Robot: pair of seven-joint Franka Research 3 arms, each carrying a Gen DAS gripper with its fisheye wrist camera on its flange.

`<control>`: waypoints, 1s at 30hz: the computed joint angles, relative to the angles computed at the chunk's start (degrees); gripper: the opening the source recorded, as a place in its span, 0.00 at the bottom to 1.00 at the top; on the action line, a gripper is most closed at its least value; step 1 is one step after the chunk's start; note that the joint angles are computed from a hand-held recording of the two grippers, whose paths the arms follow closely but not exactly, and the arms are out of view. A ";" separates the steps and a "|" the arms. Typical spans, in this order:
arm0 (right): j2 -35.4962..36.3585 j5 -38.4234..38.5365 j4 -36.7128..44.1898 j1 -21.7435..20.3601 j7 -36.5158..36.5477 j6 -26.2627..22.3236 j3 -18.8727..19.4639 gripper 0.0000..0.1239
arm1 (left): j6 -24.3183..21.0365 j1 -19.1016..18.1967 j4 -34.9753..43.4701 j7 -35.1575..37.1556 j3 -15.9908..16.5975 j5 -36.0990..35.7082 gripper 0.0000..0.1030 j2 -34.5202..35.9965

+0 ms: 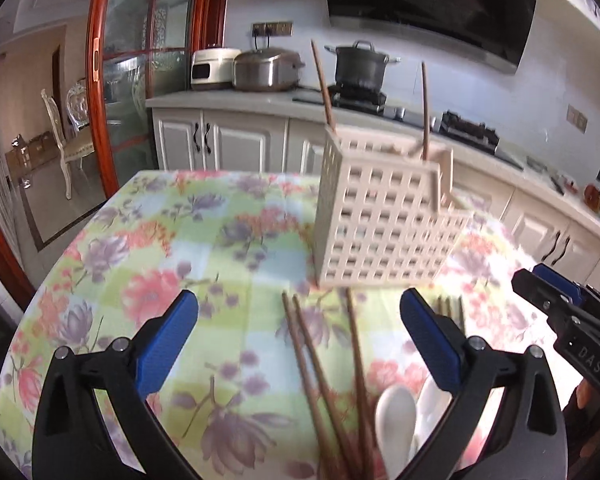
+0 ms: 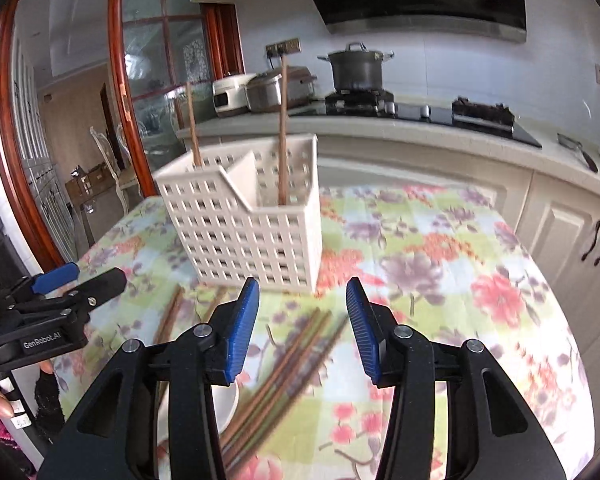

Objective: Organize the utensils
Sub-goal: 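Move the left gripper back to a chopstick and close while the right gripper grasps another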

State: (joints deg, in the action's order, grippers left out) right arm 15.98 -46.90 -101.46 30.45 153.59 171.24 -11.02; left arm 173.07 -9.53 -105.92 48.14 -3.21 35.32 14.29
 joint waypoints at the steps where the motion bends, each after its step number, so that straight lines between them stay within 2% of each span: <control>1: 0.18 1.87 -0.23 -0.73 -1.59 -0.93 1.01 0.36 | -0.45 -0.02 -0.23 0.08 -0.05 -0.08 0.95 0.08; 5: 0.71 9.34 -1.90 -2.69 -6.98 -2.94 3.87 0.36 | -2.57 1.69 -0.56 2.78 -1.96 -4.30 0.95 0.71; 13: 3.17 19.81 -0.60 -2.86 -14.88 -7.63 5.30 0.31 | -6.25 3.36 0.91 7.78 -3.84 -11.14 0.94 2.79; 21: 5.70 23.04 3.66 -1.76 -19.07 -14.86 5.33 0.29 | -8.73 2.09 2.13 7.88 -2.69 -10.30 0.91 3.89; 25: 6.18 21.71 4.70 -1.04 -19.68 -16.75 4.89 0.28 | -8.97 2.32 2.32 8.47 -2.79 -11.06 0.90 4.18; 30: 6.09 22.30 4.60 -1.99 -21.54 -16.66 5.69 0.13 | -9.57 2.83 2.54 10.09 -3.49 -12.54 0.84 4.55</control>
